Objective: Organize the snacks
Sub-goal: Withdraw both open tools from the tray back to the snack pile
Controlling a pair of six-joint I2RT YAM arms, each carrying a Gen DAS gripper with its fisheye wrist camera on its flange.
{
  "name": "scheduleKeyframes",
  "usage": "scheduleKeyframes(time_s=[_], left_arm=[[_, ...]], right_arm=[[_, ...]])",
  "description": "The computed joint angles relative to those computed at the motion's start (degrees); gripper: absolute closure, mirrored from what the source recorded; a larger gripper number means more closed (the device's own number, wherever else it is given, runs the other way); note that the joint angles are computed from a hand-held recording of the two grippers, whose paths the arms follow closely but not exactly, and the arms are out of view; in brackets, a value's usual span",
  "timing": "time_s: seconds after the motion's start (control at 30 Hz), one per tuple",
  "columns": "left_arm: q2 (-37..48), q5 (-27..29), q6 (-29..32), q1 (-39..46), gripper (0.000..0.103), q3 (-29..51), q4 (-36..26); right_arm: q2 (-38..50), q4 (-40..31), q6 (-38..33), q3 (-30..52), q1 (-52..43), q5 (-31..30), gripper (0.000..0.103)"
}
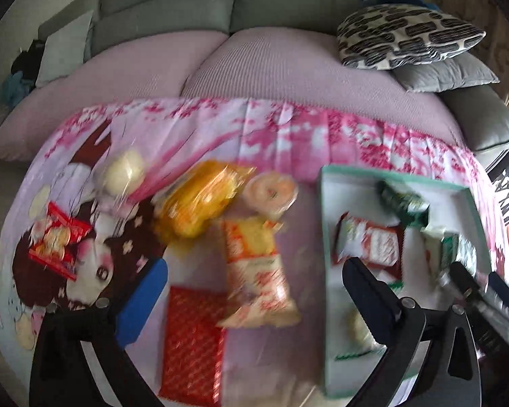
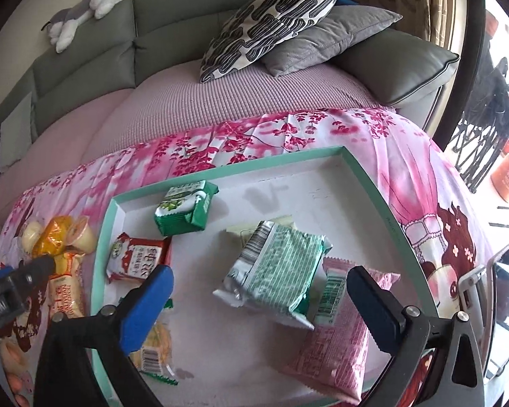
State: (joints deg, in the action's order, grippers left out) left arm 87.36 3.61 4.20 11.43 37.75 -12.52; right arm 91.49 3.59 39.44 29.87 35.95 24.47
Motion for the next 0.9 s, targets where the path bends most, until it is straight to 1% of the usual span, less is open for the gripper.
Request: scheduleKeyframes(time_s=[0.13,0.33,0.47,0.6,0.8,0.9], left_arm=[[-0.7,0.1,3.4,4.0,0.001,-1.9,-0.9],[-2.8,3.3,9.3,11.7,0.001,-5.5,-1.6],[-2.2,5.4,12.1,17.3,0.001,-6.1,-2.3],[-2.2,8.8,12.5,20.9,0.001,-4.3,-4.1],[-1.3,12.0,13.0,23.7,0.001,-2.0,-6.5],[0.5,12.6,12.8,24.9,0.001,-0.9,-7.2]], right_arm=[[-1.2,-4.0,1.7,0.9,1.6,0.9,0.000],[0.4,-10.7,4.8,3.3,5.7,0.5,0.000],[-0.1,-11.5,6.8,2.7,9.0,-0.8,0.000],[4.1,-16.1,7.7,6.3,12.6,0.6,0.000],[12.4,-19.8,4.9,12.8,16.9,0.2,0.000],[15.5,-21.1,3.9,15.4,18.6,0.6,0.000]])
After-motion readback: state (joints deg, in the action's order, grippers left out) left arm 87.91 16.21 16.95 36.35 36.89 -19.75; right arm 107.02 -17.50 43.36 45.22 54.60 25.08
